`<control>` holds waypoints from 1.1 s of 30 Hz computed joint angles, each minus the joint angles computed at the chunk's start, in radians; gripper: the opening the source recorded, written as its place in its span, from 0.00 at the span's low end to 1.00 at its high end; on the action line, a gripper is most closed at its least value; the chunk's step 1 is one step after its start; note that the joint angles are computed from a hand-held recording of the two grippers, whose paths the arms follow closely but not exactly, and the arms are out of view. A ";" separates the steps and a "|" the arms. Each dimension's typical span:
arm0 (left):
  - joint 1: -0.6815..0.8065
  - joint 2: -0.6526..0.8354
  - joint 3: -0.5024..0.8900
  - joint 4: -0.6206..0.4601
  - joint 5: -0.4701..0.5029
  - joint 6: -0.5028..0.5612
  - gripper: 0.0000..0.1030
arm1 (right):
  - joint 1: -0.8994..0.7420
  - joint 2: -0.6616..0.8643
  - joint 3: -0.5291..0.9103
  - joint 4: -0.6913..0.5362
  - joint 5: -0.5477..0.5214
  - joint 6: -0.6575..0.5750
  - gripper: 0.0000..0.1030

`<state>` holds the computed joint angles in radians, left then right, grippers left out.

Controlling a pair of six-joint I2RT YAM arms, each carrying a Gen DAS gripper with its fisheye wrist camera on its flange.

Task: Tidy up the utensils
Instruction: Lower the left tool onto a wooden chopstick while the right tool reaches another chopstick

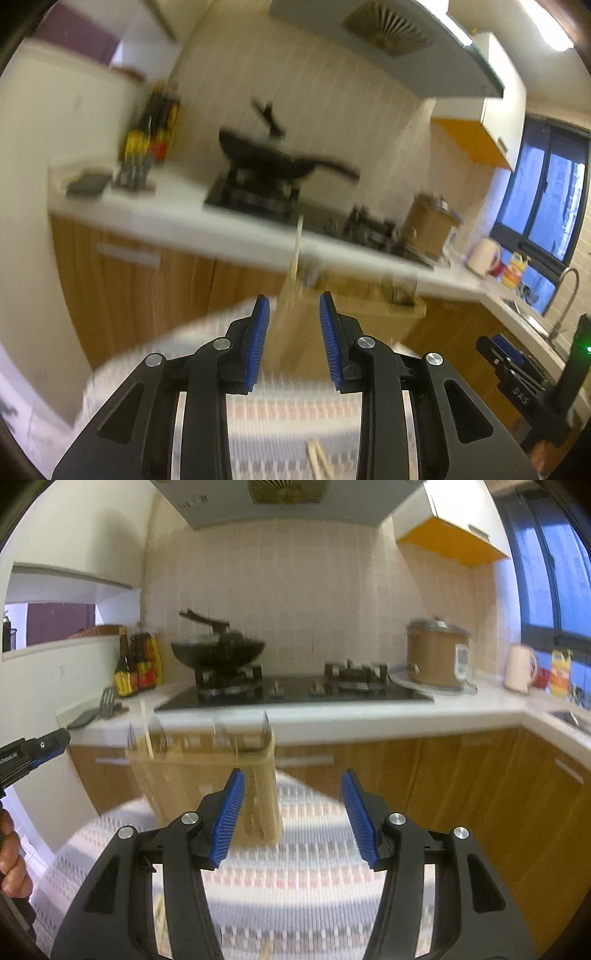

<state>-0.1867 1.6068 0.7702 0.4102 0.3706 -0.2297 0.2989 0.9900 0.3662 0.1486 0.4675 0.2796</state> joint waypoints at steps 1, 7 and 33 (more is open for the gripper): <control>0.007 0.010 -0.015 -0.016 0.020 0.008 0.26 | 0.002 0.003 -0.029 0.005 -0.010 0.031 0.49; 0.004 0.119 -0.004 -0.193 0.084 0.103 0.26 | 0.009 0.082 -0.101 0.032 -0.055 0.120 0.49; -0.301 0.383 0.284 -0.511 -0.264 0.222 0.26 | -0.004 0.208 -0.156 0.148 -0.127 0.174 0.55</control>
